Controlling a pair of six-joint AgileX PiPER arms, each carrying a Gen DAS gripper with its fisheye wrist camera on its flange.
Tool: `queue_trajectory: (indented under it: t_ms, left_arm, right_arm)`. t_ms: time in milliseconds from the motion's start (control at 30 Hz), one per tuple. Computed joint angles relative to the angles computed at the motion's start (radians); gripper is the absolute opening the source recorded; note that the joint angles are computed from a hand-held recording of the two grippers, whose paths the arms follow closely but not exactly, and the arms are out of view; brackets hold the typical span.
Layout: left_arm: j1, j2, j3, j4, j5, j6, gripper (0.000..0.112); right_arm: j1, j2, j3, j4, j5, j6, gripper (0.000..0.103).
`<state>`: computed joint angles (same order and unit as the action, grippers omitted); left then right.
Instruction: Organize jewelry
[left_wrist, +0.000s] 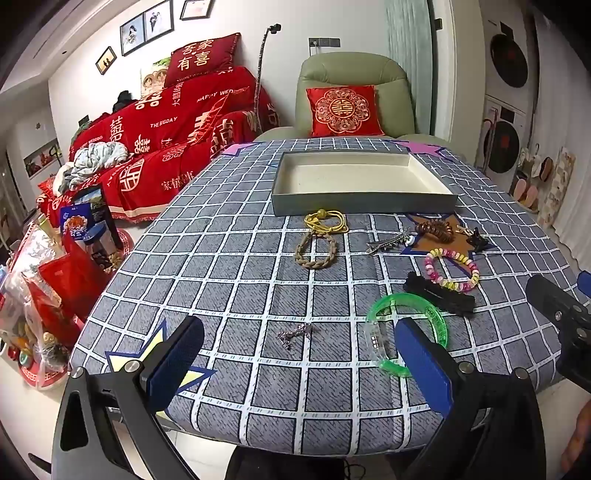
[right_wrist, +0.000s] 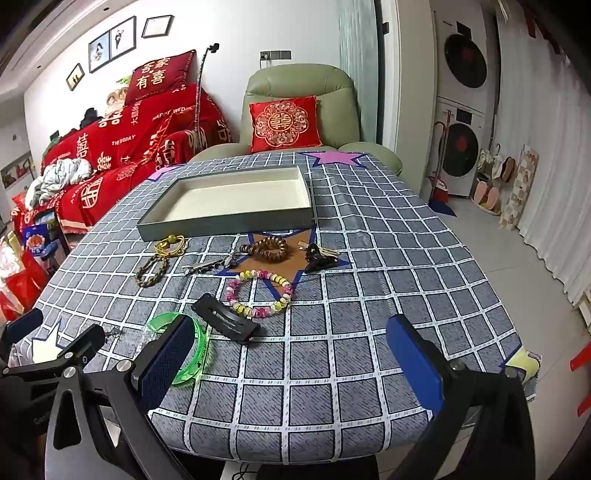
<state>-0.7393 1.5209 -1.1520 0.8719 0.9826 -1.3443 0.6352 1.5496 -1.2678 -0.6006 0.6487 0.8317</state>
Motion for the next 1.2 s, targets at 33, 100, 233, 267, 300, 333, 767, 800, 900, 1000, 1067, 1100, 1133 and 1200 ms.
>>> queue_trajectory:
  t_ms: [33,100,233,267,300,333,767,800,900,1000,1067,1100,1133,1200]
  left_arm:
    - [0.0,0.001,0.0,0.003,-0.001,-0.002,0.103]
    - [0.0,0.003,-0.001,0.005,-0.002,-0.004,0.103]
    - [0.001,0.008,-0.003,0.01,-0.006,-0.008,0.103]
    - [0.002,0.009,-0.004,0.01,-0.008,-0.009,0.103]
    - [0.003,0.011,-0.005,0.01,-0.011,-0.009,0.103]
    - [0.005,0.014,-0.006,0.011,-0.012,-0.009,0.103]
    - [-0.02,-0.005,-0.006,0.002,0.02,-0.008,0.103]
    - [-0.019,-0.006,-0.005,0.001,0.019,-0.007,0.103]
    - [-0.021,-0.006,-0.006,0.0,0.021,-0.006,0.103]
    - [-0.018,-0.007,-0.005,0.0,0.019,-0.005,0.103]
    - [-0.021,-0.008,-0.005,-0.001,0.022,-0.006,0.103]
    - [-0.022,-0.008,-0.006,-0.001,0.023,-0.006,0.103]
    - [-0.02,-0.008,-0.004,0.0,0.02,-0.006,0.103]
    - [-0.018,-0.007,-0.003,0.0,0.017,-0.005,0.103]
  right_arm:
    - [0.0,0.0,0.0,0.0,0.0,0.0,0.103]
    - [0.0,0.001,-0.001,0.0,0.001,0.0,0.103]
    - [-0.001,0.0,-0.001,0.003,0.0,-0.002,0.103]
    - [-0.001,0.0,-0.001,0.004,0.0,-0.003,0.103]
    - [0.0,0.0,0.001,0.001,-0.001,-0.001,0.103]
    - [-0.001,-0.001,0.002,0.002,-0.003,-0.001,0.103]
    - [0.001,0.0,0.001,0.004,-0.004,-0.001,0.103]
    - [0.002,0.001,0.001,0.003,-0.004,0.0,0.103]
    - [0.003,0.0,0.002,0.0,-0.005,0.002,0.103]
    - [0.001,0.0,0.001,0.004,-0.004,-0.002,0.103]
    - [0.001,0.0,0.001,0.004,-0.004,-0.002,0.103]
    - [0.001,-0.001,0.0,0.006,-0.002,-0.004,0.103]
    - [0.001,-0.001,0.0,0.007,-0.004,-0.005,0.103]
    - [0.002,0.0,0.0,0.004,-0.003,-0.001,0.103]
